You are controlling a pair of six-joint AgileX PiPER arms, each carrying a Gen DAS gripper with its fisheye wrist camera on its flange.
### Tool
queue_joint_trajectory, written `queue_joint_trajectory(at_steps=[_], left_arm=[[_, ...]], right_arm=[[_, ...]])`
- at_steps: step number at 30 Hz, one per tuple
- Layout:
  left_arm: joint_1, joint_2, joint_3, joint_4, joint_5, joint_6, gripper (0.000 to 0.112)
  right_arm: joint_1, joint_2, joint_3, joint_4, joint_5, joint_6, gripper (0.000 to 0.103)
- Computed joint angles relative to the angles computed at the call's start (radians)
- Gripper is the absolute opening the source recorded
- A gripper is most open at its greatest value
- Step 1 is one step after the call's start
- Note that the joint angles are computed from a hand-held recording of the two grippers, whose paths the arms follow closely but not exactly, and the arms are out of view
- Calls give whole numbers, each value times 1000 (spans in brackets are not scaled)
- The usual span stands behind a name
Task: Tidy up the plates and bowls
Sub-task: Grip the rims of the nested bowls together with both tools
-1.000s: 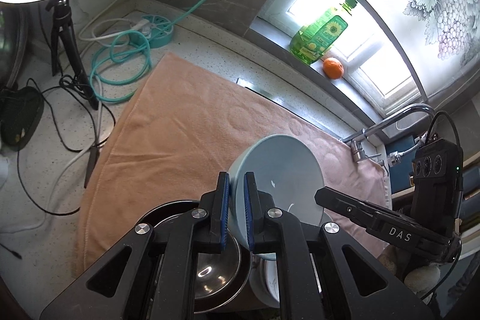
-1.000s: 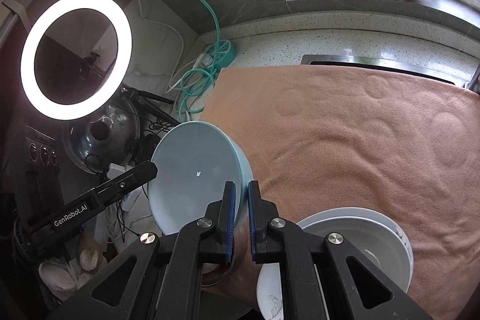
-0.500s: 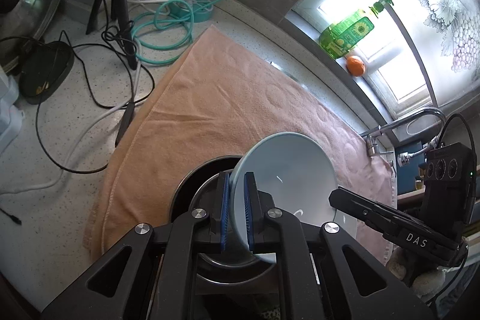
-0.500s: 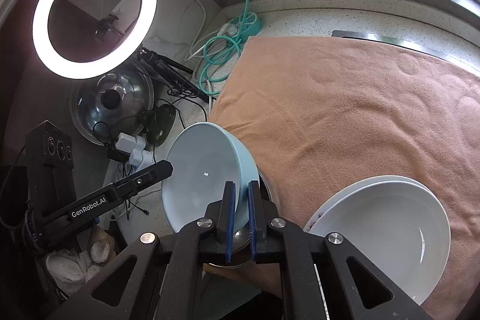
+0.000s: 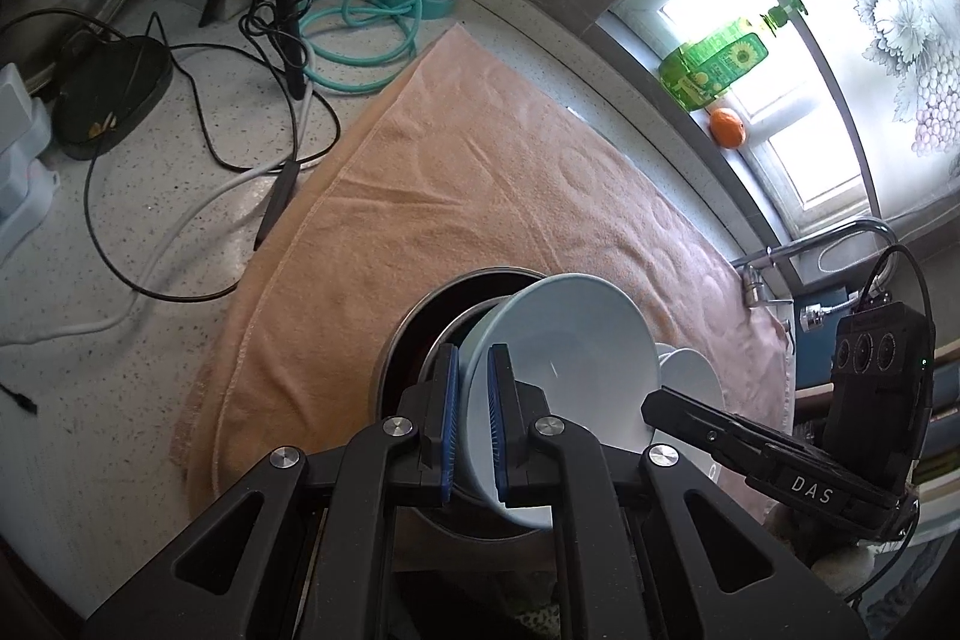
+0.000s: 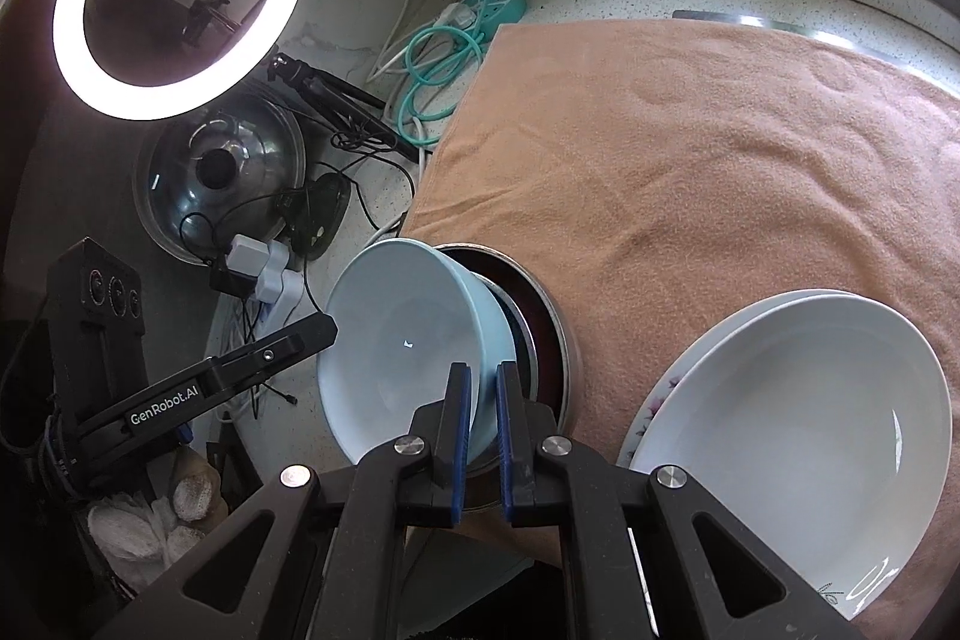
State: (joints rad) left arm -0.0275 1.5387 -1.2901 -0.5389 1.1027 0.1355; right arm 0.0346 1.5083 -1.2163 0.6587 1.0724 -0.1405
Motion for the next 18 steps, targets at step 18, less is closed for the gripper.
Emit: queue_joint_trajectory(at_steps=[18], left_arm=[[5, 20, 23, 3, -5, 12, 8]], right_arm=[[11, 14, 31, 11, -17, 6, 8]])
